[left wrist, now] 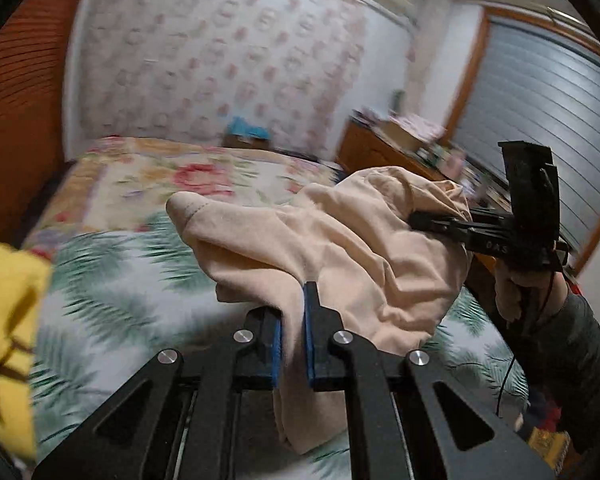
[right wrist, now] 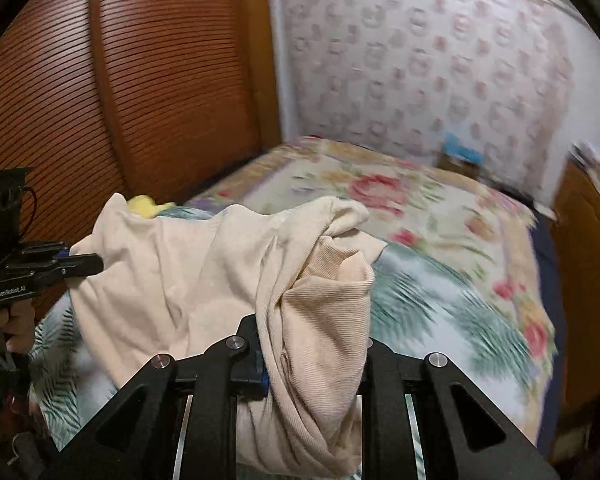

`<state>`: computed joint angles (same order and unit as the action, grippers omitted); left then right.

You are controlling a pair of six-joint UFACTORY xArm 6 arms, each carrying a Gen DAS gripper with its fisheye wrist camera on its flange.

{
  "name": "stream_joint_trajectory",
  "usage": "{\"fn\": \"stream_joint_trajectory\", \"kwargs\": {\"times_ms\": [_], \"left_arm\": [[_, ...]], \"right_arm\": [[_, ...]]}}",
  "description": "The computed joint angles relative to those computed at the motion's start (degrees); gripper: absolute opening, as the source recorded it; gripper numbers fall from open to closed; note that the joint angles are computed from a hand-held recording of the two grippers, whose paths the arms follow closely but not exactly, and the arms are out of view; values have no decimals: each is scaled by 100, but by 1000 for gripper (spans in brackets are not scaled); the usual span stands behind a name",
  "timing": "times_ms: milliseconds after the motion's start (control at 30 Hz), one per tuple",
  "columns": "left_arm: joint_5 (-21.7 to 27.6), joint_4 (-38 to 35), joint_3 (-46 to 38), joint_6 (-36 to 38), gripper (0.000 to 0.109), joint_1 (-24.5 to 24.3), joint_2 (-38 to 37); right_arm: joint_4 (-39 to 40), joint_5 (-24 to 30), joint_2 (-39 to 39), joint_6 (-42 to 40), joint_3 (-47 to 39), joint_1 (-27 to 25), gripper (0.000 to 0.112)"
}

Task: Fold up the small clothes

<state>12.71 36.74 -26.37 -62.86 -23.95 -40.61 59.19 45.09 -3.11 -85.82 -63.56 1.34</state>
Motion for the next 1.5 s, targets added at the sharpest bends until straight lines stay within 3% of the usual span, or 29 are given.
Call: {"fn": "stream_joint_trajectory", "kwargs": {"times_ms": [233, 467, 667, 833, 900, 967, 1067, 1100, 1167, 1267, 1333, 1500], "left_arm": [[445, -793, 1375, 547, 10, 983, -1713], [412, -1134, 2246, 588, 10, 1613, -2383], [334, -1145, 2417, 499, 10, 1891, -2438], [508, -1158, 2528, 463, 10, 1939, -2481], [632, -1216, 2523, 481, 10, 1938, -2529], [783, -1382, 2557, 607, 11, 1887, -2717], [1124, -1001, 2512, 373, 23, 1688, -2932], [1240, -848, 2507, 278, 32, 1619, -3034], [1482, -572, 2523, 79, 44, 1449, -3288], [1763, -236, 2480, -118, 57, 1228, -3452], [1825, 116, 2407, -312, 77, 1121, -3416], [1502, 368, 2161, -298, 79, 1195, -2916]], "right_arm": [[-195, -634, 1000, 82, -904, 1514, 19], [-864, -831, 2531, 299, -2454, 2486, 19], [-1285, -323, 3872, 572, -4263, 2692, 19], [-1763, 357, 5042, 1411, -5945, 2684, 22], [-1798, 511, 5266, 1825, -6290, 2683, 34], [-1750, 317, 5404, 2092, -6457, 2686, 48], [-1508, 180, 5621, 2387, -6803, 2593, 48], [-1436, 56, 5596, 2424, -6770, 2555, 49], [-1225, -200, 5405, 2312, -6464, 2494, 51], [-1075, -97, 5159, 2182, -6089, 2377, 51], [-998, -89, 4890, 2032, -5602, 2324, 51], [-1138, 58, 4640, 2196, -5011, 2159, 51]]}}
